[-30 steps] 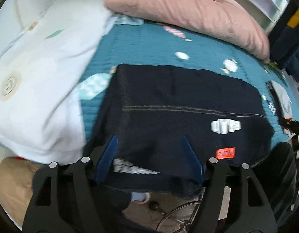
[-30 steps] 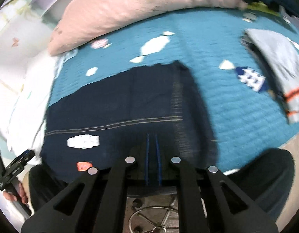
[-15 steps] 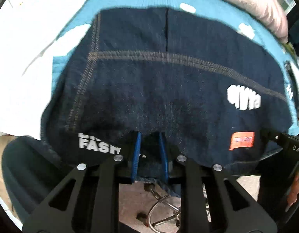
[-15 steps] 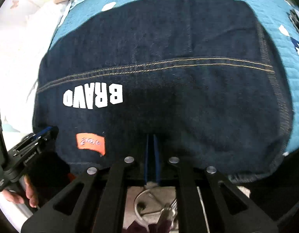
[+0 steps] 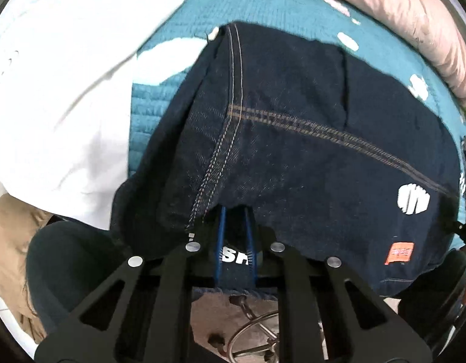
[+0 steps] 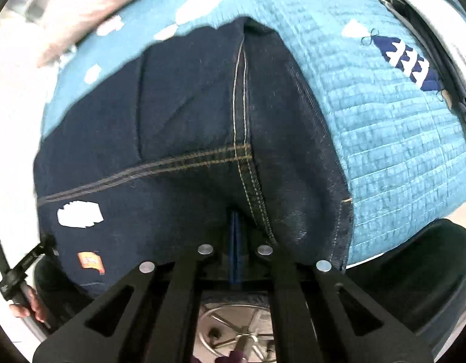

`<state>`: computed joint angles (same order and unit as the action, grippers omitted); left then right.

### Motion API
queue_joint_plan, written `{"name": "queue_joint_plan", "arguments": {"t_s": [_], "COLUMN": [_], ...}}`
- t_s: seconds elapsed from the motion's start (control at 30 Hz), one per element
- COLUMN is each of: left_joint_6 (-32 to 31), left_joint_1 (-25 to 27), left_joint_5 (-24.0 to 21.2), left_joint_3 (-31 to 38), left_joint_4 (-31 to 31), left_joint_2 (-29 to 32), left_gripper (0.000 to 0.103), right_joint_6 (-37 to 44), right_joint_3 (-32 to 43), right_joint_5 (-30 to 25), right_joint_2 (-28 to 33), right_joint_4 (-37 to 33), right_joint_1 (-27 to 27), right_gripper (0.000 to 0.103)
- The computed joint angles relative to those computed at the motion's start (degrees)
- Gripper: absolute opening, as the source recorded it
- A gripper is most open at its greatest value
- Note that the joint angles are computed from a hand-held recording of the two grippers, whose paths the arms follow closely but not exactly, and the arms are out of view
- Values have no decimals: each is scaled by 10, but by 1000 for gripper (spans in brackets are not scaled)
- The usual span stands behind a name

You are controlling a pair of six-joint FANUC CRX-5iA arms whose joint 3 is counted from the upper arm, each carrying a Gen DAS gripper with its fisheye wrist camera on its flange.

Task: Fold large clothes
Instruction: 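Lower the folded jacket onto the bed and open both grippers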

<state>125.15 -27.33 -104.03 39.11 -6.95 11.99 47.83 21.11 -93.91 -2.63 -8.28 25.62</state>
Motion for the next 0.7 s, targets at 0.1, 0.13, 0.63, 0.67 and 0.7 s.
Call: {"name": "queue_joint_plan", "arguments": {"t_s": [0.1, 0.13, 0.63, 0.67, 0.7], "left_joint_6": [-4, 2, -76, -80, -82], "left_joint_1": [24, 29, -16, -15, -12], "left_joint_5": [32, 47, -54, -57, -61], "left_joint_3": [-50, -65, 300, 340, 360], "left_joint_4": [30, 38, 11, 27, 38], "left_joint_2": [-13, -16, 153, 182, 197], "left_gripper": [16, 16, 25, 25, 25], "right_joint_6": [16, 18, 27, 32, 32], "right_joint_3": [-22, -29, 219, 237, 255], "right_joint_5": [10, 19, 3, 9, 13], "right_joint_2": [5, 5, 117, 133, 150], "right_joint_4": [-18, -22, 8, 2, -3], "right_joint_1": [-14, -16, 36, 38, 46], "right_gripper": [0, 0, 6, 6, 6]}}
